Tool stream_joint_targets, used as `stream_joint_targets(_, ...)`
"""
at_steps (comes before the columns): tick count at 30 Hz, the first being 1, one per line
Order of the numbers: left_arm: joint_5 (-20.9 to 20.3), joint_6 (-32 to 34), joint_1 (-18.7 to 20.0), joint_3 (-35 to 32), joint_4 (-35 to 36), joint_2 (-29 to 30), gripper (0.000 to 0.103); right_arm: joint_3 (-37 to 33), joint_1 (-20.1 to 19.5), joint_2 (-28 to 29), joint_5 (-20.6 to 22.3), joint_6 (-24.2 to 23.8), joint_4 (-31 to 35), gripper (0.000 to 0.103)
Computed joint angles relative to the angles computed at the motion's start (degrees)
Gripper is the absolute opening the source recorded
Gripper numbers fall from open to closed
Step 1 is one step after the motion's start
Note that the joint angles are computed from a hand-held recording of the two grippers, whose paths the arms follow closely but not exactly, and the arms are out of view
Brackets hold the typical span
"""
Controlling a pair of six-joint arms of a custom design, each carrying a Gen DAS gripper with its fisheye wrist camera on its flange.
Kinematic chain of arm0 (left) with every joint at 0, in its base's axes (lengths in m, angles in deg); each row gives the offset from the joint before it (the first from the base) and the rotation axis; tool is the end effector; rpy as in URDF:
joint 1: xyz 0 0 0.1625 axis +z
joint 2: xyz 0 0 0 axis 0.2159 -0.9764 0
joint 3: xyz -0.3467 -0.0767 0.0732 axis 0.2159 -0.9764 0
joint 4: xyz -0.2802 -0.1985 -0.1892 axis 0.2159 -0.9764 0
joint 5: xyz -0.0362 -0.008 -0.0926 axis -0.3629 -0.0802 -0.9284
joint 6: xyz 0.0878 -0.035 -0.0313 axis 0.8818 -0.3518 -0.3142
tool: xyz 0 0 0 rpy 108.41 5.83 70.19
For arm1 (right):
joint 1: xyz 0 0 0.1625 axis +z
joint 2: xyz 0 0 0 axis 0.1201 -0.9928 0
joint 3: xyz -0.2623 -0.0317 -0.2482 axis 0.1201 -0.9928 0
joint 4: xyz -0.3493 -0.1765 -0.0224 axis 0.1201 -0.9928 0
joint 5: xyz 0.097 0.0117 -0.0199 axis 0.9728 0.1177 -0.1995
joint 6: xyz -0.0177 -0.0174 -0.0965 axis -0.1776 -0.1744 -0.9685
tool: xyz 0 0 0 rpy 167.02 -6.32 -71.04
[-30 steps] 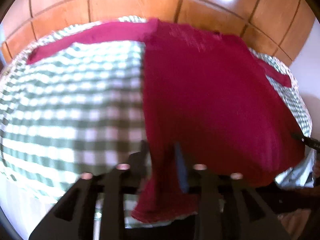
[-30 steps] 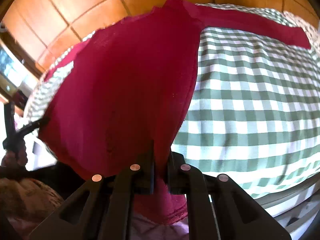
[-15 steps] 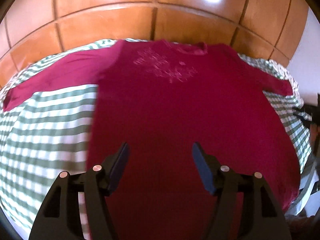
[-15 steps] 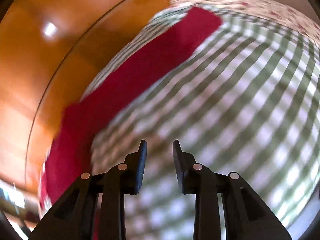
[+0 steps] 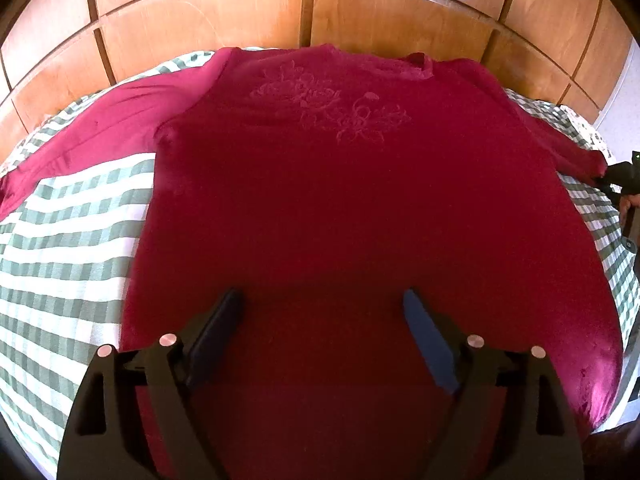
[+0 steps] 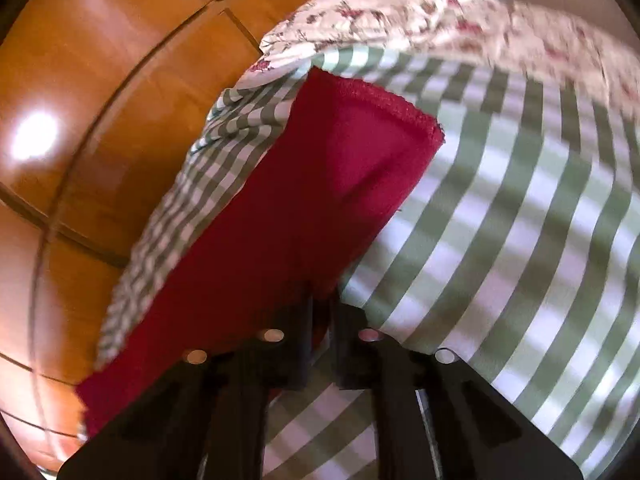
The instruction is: Fold small clothes
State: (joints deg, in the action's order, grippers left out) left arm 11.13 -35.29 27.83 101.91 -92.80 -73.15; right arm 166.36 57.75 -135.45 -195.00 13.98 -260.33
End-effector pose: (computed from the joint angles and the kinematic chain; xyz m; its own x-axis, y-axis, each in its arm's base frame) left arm -0.1086 -0.3566 0.1261 -0.7496 0.1946 -0.6326 0.4510 0.8497 -0.2731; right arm -0.0949 -0.4178 0.3593 -0.6626 0.7355 0.1415 0.2493 0.3947 -0.8843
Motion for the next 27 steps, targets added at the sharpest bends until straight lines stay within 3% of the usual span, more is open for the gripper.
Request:
stream_joint_targets(2,-0.1,0.4,0.4,0.0,-0.4,-0.1,0.086,-0.3,0.1,0.2,-3.0,-0.6,-1.0,0.005)
stream_joint_targets(4,-0.1,0.8,0.5,0.2,-0.9,-0.1,0.087,0.6,-0.9,-0.7,-2.9,-0.5,-1.1,0.005)
stream_joint_targets(8,-0.9,1.9,1.4,0.3,-2.2,-0.7,0.087,1.3,4.4,-0.1,-12.7,-1.0,-4.2,0.005)
stream_joint_targets(10,-1.6,2.8,1.6,0.6,-2.8,-1.7,0.087,2.3,8.1,0.1,-15.4,-3.9,-7.3,0.005)
stream_joint_targets(16,-3.7,3.9,1.9,2.1,-4.6,-5.3,0.087,1.8,22.9,3.9,-14.6,-15.7,-10.4,0.005)
stream_joint_targets(19,-5.0,3.4,2.5,2.7,-5.3,-7.4,0.087,-0.2,28.8,8.6,-13.3,-17.5,-8.9,0.005)
stream_joint_targets(23,-6.1,4.0,3.2,2.9,-5.9,-10.0,0.087,-4.7,36.4,18.7,-8.0,-18.1,-5.1,0.005)
stream_joint_targets(27,-8.0,5.6,4.6,1.8,-7.0,-11.4,0.087,-8.7,40.6,26.5,-0.5,-19.0,2.2,0.007)
